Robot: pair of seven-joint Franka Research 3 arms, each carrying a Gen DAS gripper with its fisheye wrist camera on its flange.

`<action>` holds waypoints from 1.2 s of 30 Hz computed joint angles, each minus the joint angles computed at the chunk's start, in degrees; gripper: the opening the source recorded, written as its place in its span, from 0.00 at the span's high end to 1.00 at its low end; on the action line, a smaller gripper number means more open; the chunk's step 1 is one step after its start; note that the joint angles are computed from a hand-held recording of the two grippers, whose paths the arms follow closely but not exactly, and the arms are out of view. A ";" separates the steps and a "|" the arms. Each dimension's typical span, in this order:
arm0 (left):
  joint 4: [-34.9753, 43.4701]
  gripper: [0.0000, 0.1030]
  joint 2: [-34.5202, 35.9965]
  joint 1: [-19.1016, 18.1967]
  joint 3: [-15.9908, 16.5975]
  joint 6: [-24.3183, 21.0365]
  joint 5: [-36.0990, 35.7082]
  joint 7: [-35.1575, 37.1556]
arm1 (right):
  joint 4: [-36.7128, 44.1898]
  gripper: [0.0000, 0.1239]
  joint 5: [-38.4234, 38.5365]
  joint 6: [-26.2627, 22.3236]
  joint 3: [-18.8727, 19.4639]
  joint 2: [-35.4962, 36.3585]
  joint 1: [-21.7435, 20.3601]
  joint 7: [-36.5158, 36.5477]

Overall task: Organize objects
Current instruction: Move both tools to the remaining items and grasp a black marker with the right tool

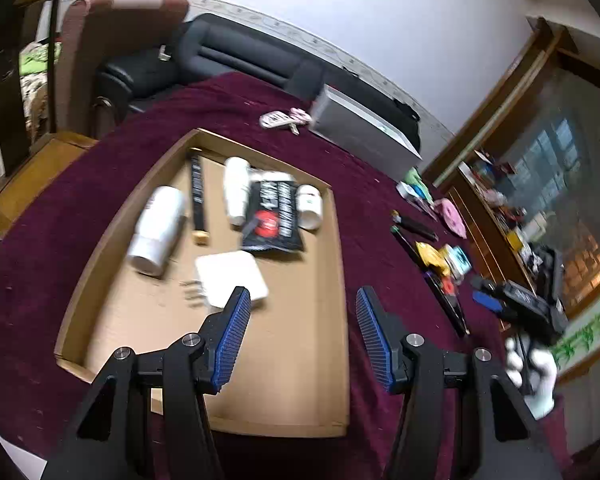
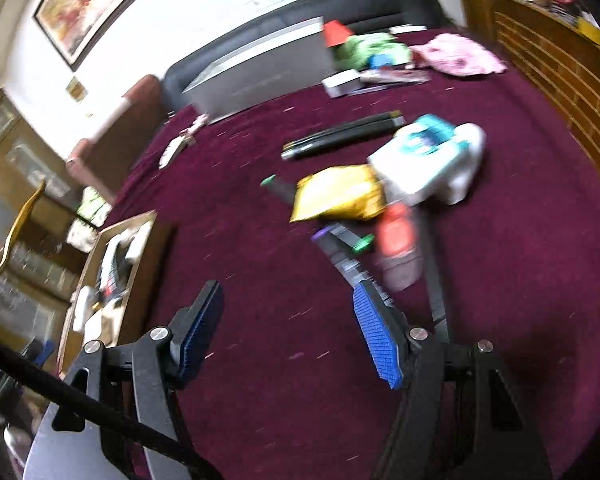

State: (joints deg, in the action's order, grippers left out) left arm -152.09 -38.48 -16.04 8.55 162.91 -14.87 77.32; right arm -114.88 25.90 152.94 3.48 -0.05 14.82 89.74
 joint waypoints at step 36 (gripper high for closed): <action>39.60 0.53 39.49 -2.27 -11.39 -7.48 -7.39 14.11 | -4.73 0.43 25.26 -0.90 1.37 1.38 0.94 -32.96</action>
State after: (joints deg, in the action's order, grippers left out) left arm -112.49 1.02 -18.31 -2.84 155.43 -22.26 91.42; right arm -119.61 51.17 152.04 4.85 1.33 15.77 56.79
